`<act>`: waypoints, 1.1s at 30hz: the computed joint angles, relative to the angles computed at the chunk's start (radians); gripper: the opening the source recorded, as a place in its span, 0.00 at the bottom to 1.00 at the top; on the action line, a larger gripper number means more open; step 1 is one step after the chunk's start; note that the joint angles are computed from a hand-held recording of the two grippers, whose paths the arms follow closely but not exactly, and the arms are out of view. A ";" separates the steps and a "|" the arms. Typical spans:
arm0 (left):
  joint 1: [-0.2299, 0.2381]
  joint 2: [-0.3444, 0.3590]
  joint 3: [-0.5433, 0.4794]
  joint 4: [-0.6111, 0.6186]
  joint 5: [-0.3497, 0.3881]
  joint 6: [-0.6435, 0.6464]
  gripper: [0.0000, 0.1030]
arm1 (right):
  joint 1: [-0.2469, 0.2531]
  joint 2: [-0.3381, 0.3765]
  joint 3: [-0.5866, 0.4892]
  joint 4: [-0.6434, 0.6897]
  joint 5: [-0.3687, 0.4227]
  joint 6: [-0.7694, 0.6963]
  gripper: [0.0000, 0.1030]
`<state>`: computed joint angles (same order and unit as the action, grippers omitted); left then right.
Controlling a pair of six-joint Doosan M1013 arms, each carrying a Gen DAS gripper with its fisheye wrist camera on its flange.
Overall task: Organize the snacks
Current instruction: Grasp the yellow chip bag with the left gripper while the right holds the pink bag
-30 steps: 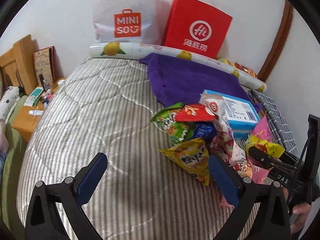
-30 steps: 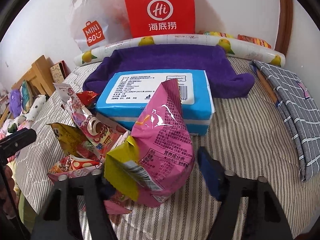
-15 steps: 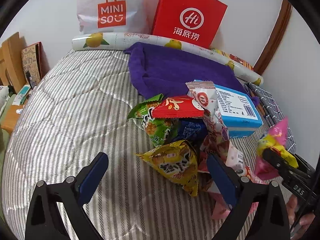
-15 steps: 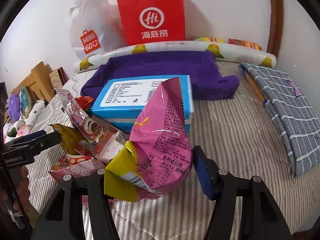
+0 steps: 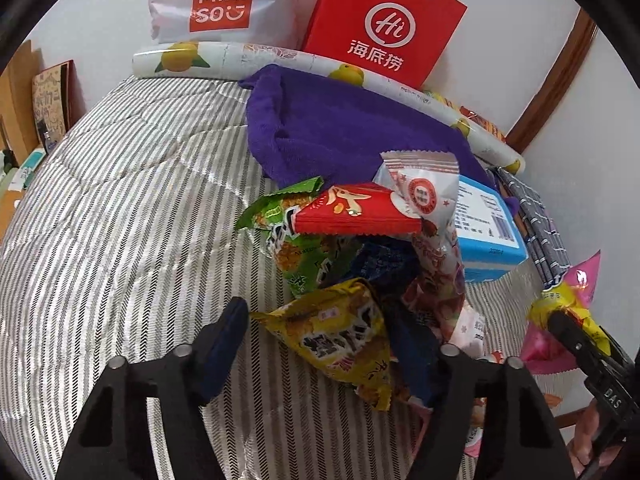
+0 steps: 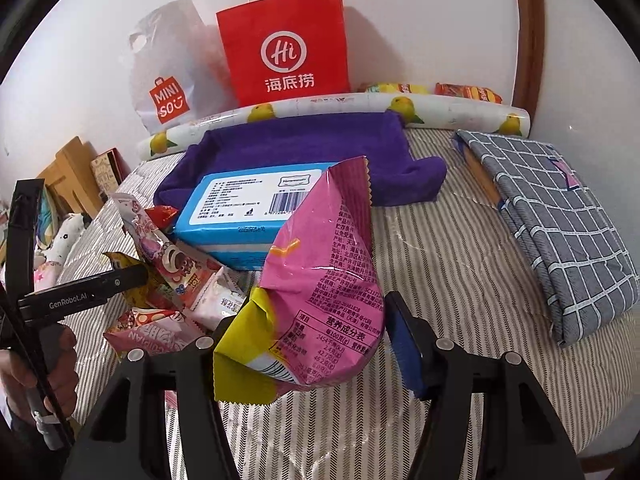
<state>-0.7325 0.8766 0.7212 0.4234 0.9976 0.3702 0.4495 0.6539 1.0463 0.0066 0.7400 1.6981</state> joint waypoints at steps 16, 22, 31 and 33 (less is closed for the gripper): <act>-0.007 -0.055 0.083 0.017 -0.033 -0.025 0.34 | 0.008 -0.008 -0.005 -0.065 0.018 0.051 0.58; 0.000 -0.047 0.085 -0.028 -0.053 -0.028 0.39 | 0.012 -0.016 0.006 -0.064 0.021 0.033 0.58; 0.013 -0.015 0.043 -0.047 -0.033 -0.025 0.65 | 0.004 -0.003 -0.005 -0.045 0.035 0.024 0.58; 0.013 0.002 0.012 -0.040 -0.006 -0.013 0.66 | 0.002 0.002 -0.011 -0.041 0.040 0.023 0.58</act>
